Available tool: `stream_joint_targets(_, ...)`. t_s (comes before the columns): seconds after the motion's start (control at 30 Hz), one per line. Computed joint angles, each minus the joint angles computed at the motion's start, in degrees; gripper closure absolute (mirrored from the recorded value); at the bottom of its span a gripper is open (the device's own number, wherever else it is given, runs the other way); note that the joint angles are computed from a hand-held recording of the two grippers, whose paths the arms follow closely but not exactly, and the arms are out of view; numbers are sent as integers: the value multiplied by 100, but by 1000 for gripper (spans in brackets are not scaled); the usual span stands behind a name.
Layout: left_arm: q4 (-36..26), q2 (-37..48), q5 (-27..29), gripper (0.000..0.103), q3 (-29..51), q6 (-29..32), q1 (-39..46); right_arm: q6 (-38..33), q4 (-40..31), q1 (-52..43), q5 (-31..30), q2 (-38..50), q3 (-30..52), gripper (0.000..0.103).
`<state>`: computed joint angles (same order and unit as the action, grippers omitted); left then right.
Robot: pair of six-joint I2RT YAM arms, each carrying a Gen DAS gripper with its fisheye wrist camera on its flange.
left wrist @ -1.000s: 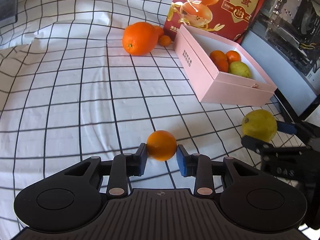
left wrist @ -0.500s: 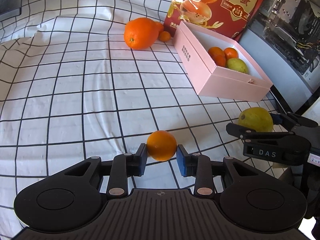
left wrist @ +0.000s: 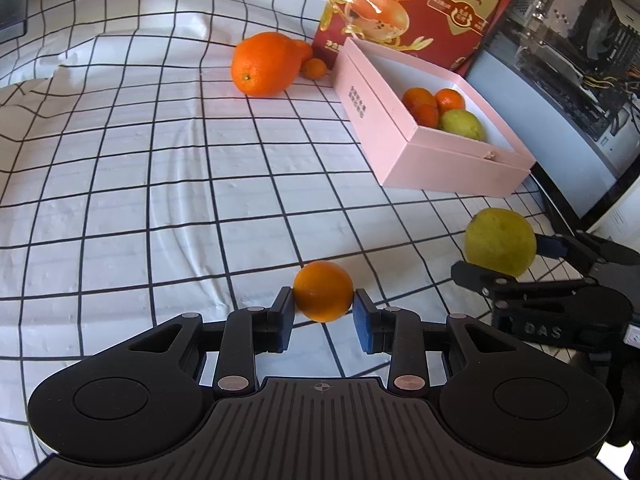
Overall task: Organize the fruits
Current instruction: 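Hold the pear in the right tool and the tangerine in the left tool above the table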
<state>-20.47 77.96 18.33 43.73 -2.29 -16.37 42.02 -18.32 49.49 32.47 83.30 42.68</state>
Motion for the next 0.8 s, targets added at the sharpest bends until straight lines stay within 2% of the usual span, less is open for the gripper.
stream_joint_targets(0.13, -27, -107, 22, 67, -53, 78, 48, -104, -15, -128, 75, 142, 45, 18)
stream_joint_targets(0.37, -121, -259, 32, 67, -148, 91, 202, -250, 333, -558, -286, 222, -89, 18)
stream_joint_targets(0.67, -229, -296, 59, 67, -138, 129, 160, -731, 558, -640, -360, 501, 173, 18)
stream_joint_targets(0.77, -229, -272, 76, 67, -121, 119, 143, -734, 520, -658, -313, 514, 194, 26)
stream_joint_targets(0.8, -226, -264, 78, 67, -117, 110, 141, -713, 476, -664, -262, 520, 197, 32)
